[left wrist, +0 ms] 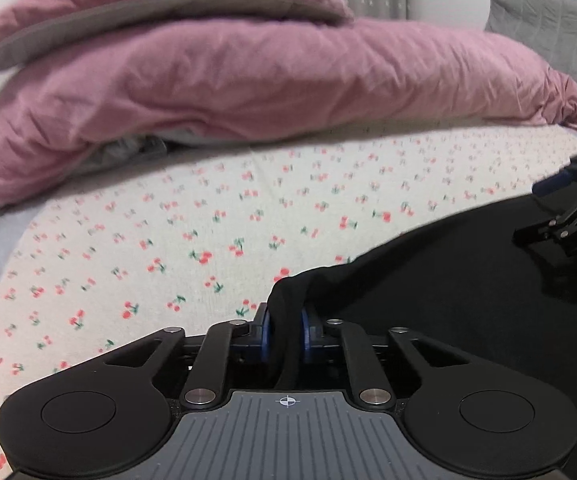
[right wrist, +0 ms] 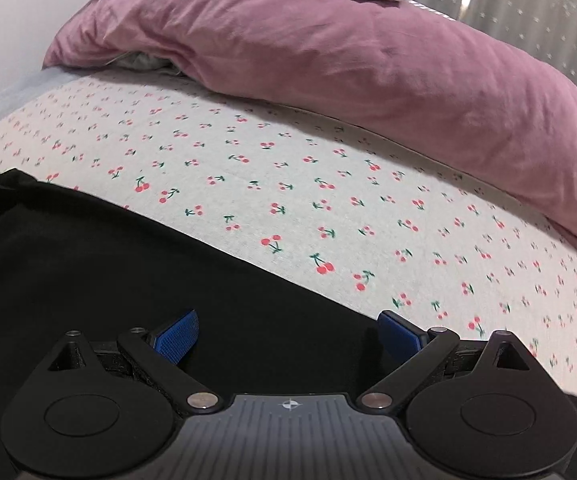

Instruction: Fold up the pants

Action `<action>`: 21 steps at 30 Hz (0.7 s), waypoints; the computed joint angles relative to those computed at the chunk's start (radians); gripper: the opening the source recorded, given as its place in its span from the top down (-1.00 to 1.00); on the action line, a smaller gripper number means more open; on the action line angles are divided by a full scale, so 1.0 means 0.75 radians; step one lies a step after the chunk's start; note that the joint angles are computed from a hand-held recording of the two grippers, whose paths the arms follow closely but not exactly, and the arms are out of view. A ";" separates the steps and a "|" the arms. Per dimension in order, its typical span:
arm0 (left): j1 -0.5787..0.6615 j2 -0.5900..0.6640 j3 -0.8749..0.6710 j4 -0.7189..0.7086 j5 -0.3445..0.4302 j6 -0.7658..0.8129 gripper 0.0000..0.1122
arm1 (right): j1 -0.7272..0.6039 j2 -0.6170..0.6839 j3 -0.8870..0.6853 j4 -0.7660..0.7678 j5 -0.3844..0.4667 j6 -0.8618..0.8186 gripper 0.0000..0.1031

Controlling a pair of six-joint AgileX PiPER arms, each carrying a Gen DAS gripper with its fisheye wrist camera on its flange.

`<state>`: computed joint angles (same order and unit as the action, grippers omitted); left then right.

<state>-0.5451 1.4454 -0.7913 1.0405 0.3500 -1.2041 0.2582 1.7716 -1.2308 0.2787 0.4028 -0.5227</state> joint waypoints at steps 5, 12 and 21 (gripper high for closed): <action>-0.207 -0.151 0.072 0.195 0.191 -0.300 0.83 | -0.075 -0.120 0.095 0.144 0.038 -0.079 -0.86; -0.781 -0.360 0.164 0.151 0.687 -0.513 0.83 | -0.421 -0.359 0.301 0.684 0.292 -0.441 -0.89; -1.361 -0.292 0.108 -0.199 1.115 -0.787 0.78 | -0.909 -0.380 0.476 0.981 0.636 -0.633 -0.89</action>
<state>-1.5659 1.2265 -0.7107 0.8911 1.1864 -1.7940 -0.4235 1.4867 -0.8741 1.0142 0.8795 -0.9978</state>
